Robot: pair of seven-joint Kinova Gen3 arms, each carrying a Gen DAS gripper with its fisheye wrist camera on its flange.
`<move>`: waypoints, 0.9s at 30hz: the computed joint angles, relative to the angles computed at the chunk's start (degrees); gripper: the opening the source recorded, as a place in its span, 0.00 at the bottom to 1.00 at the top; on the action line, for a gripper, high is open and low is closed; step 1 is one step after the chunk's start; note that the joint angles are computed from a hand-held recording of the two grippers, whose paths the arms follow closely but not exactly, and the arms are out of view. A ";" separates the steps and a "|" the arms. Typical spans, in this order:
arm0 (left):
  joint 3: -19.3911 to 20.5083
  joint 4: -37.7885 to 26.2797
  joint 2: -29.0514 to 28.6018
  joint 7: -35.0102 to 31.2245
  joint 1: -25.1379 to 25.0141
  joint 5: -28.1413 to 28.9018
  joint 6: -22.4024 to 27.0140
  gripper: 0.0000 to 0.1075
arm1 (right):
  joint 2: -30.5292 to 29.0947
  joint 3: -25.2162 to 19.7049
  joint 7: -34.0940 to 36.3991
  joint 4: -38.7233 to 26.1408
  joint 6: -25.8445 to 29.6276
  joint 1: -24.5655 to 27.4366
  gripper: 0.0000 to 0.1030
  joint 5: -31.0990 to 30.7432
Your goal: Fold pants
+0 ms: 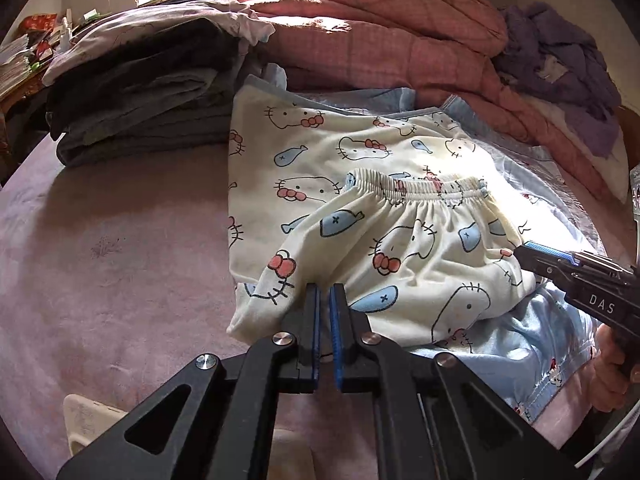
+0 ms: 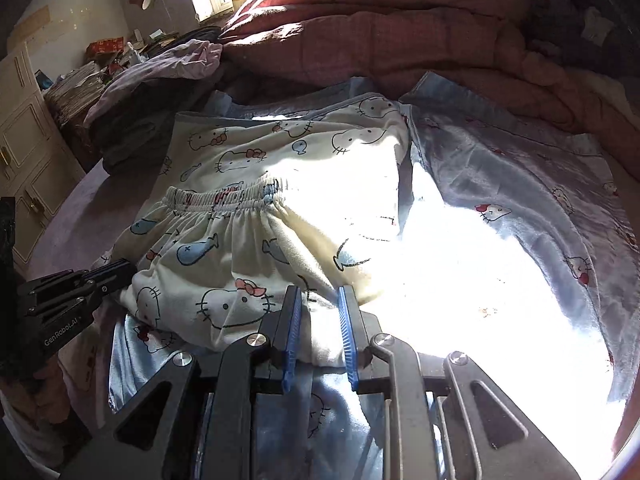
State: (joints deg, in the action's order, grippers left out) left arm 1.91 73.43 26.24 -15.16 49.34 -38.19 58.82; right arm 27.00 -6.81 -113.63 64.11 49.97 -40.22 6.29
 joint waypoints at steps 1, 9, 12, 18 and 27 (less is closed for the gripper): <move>-0.17 0.56 -0.44 0.51 0.29 -0.49 -0.57 0.05 | -0.23 0.02 0.04 0.42 -0.40 0.04 0.19 0.07; 1.77 1.18 -0.85 0.15 -2.83 1.77 -2.29 0.06 | -1.84 0.05 -0.13 1.54 -1.09 0.78 0.19 0.20; 0.73 1.11 -0.72 -0.58 -2.21 2.13 -2.32 0.06 | -0.52 -0.30 -0.04 1.27 -0.96 1.75 0.19 -1.22; -0.53 3.82 -3.45 3.26 0.36 -3.13 -3.98 0.16 | -2.13 -2.23 2.84 2.86 -3.00 4.81 0.20 -4.90; -0.26 2.48 -5.48 6.62 2.10 -15.01 0.62 0.60 | -7.13 -1.62 3.90 4.34 -6.67 5.77 0.28 -6.18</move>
